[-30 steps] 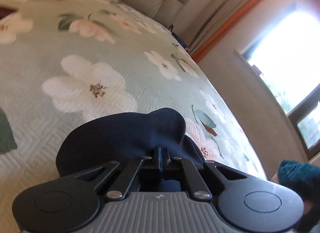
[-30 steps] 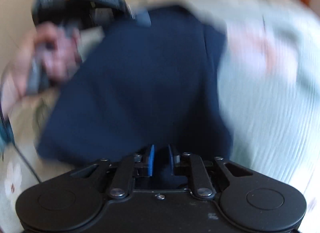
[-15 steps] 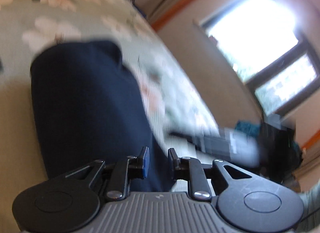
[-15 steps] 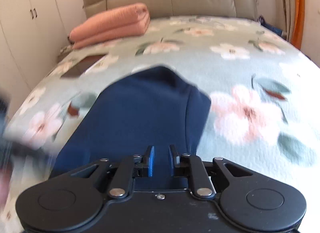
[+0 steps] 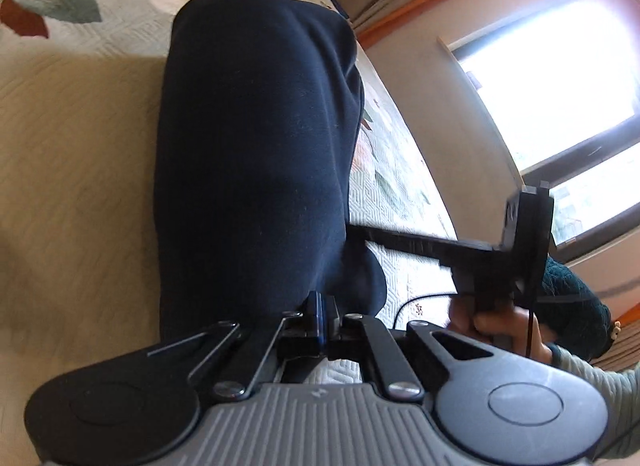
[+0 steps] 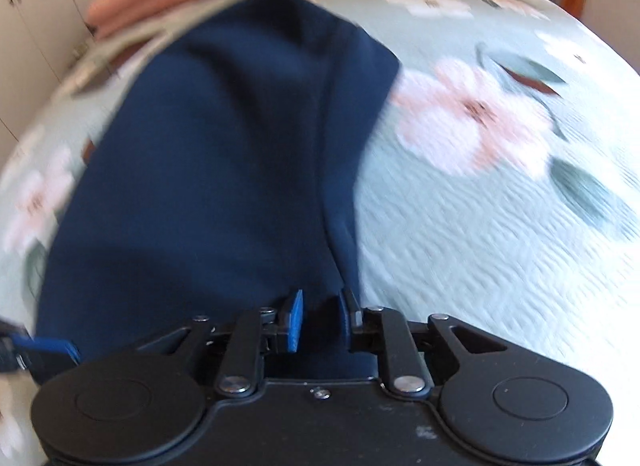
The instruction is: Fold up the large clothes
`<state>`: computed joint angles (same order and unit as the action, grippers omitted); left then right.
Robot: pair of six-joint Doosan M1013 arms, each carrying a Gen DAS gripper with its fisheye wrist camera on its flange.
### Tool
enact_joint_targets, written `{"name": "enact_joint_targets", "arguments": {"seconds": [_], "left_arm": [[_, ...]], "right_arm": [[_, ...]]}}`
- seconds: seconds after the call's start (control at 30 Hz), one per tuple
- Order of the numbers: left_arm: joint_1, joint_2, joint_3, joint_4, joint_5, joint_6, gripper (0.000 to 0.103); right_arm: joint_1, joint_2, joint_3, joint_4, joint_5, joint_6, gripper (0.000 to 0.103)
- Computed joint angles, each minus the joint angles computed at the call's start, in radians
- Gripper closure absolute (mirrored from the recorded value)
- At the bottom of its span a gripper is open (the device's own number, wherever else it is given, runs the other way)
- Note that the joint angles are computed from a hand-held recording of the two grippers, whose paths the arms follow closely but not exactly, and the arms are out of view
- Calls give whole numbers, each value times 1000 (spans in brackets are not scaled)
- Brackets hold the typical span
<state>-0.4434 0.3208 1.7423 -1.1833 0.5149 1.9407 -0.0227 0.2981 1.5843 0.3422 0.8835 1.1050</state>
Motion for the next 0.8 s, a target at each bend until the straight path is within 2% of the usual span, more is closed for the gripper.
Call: {"name": "enact_joint_targets", "arguments": {"seconds": [0.03,0.1,0.17,0.2,0.23,0.27,0.33,0.37,0.4,0.43,0.47,0.5,0.53,0.67,0.7,0.73,0.8], "left_arm": [[0,-3,2,12,5,-11,100],[4,0,0,21,23,-18,100],[9,3,2,9,39,-7,99],[13,10,0,-14,50,12,99],[15,15,-6,-19,62,18,99],[17,22,-17,-10,74,19,99],[13,33,-37,14,82,18,99],[14,32,-40,22,89,19,99],[17,30,-37,7,94,29,99],[26,35,-30,-33,99,60,99],[33,35,-17,-90,101,94,99],[34,27,4,-151,89,136,99],[41,27,14,-203,94,172,99],[48,29,22,-238,115,215,99],[48,28,25,-241,115,217,99],[48,26,26,-240,113,213,100],[52,20,29,-241,114,198,100]], "right_arm": [[0,-9,1,-18,-10,-2,82],[6,-25,-1,-14,-100,-57,82],[6,-19,-26,136,-187,-214,82],[6,-2,-53,246,-201,-309,81],[9,23,-90,345,-181,-392,80],[10,60,-141,437,-124,-467,80],[16,143,-249,562,28,-550,80],[26,188,-306,571,101,-540,80],[40,236,-367,551,171,-506,81],[56,278,-417,499,205,-463,87],[72,307,-446,446,193,-435,89],[80,324,-459,406,166,-404,90],[88,331,-461,346,96,-329,103],[93,330,-453,119,-83,22,103],[101,306,-419,13,-154,71,96],[101,277,-372,-41,-214,84,80],[76,226,-313,9,-219,44,79]]}}
